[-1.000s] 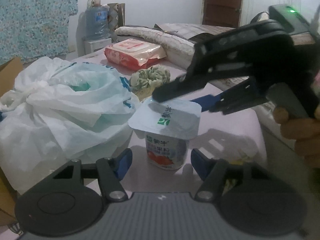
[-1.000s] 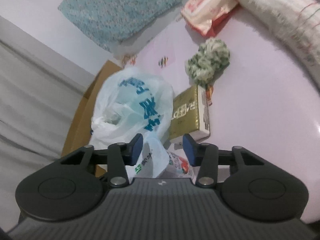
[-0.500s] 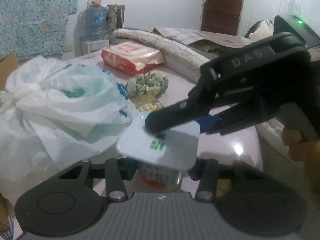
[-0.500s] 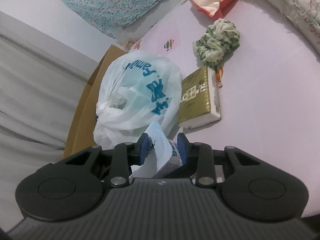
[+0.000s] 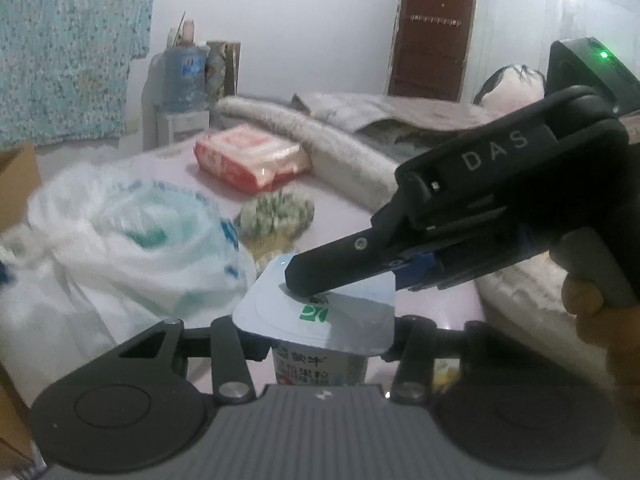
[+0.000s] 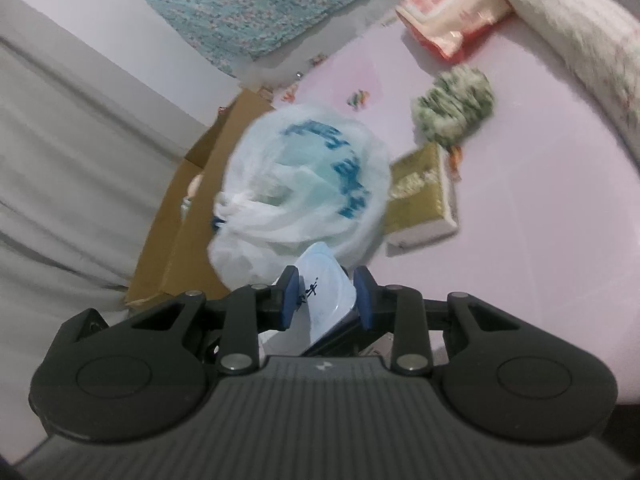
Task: Organize soft objects
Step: 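Carry the yogurt cup into the cardboard box with the right tool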
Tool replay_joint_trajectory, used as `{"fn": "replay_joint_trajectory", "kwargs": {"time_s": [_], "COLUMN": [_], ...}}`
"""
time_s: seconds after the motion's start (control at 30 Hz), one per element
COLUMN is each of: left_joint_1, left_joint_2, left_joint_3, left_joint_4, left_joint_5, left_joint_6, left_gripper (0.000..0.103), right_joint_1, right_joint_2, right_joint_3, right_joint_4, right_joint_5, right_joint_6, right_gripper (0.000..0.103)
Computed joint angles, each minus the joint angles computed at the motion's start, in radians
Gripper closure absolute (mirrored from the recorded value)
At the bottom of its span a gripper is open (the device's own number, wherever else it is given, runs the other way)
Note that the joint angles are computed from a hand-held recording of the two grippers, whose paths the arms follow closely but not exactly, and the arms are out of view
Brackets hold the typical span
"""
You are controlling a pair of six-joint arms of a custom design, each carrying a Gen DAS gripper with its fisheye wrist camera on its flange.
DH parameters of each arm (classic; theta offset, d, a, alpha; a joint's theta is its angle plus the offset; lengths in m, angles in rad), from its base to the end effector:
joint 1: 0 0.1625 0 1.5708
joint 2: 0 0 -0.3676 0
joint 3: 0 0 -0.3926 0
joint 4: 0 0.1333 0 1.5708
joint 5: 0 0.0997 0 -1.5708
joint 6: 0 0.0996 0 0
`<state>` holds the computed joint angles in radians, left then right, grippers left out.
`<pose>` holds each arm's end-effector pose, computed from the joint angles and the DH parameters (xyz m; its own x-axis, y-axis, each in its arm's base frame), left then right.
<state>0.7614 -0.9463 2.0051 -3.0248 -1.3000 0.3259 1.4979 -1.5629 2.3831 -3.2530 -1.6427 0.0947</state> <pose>-0.2778 -0.4857 0.0683 -0.4865 0.7973 -0.3571 0.8696 0.4027 -0.2857 0.0959 -0.4191 0.2540 -0.9819 0.1879 -0.0252 0.1409 0.6343 -0.7602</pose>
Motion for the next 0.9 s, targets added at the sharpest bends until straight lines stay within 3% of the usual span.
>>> {"fn": "replay_joint_trajectory", "kwargs": {"time_s": [0.13, 0.3, 0.53, 0.73, 0.9], "left_joint_1": [-0.023, -0.03, -0.016, 0.063, 0.182], "left_joint_2": [-0.048, -0.125, -0.232, -0.256, -0.211], "left_joint_3": [0.0, -0.017, -0.054, -0.187, -0.351], "left_joint_4": [-0.026, -0.049, -0.051, 0.152, 0.424], "left_joint_5": [0.022, 0.106, 0.329, 0.487, 0.489], "left_joint_6": [0.008, 0.002, 0.03, -0.075, -0.226], "left_gripper": [0.054, 0.054, 0.054, 0.054, 0.054], "right_joint_1": [0.09, 0.207, 0.303, 0.344, 0.337], "right_joint_2": [-0.016, 0.078, 0.343, 0.66, 0.916], "right_joint_3": [-0.051, -0.201, -0.546, -0.959, -1.3], "right_joint_4": [0.05, 0.117, 0.324, 0.599, 0.839], "right_joint_5": [-0.043, -0.062, 0.062, 0.147, 0.159], "right_joint_6": [-0.015, -0.081, -0.146, -0.14, -0.077], "right_gripper": [0.074, 0.074, 0.073, 0.07, 0.069]}}
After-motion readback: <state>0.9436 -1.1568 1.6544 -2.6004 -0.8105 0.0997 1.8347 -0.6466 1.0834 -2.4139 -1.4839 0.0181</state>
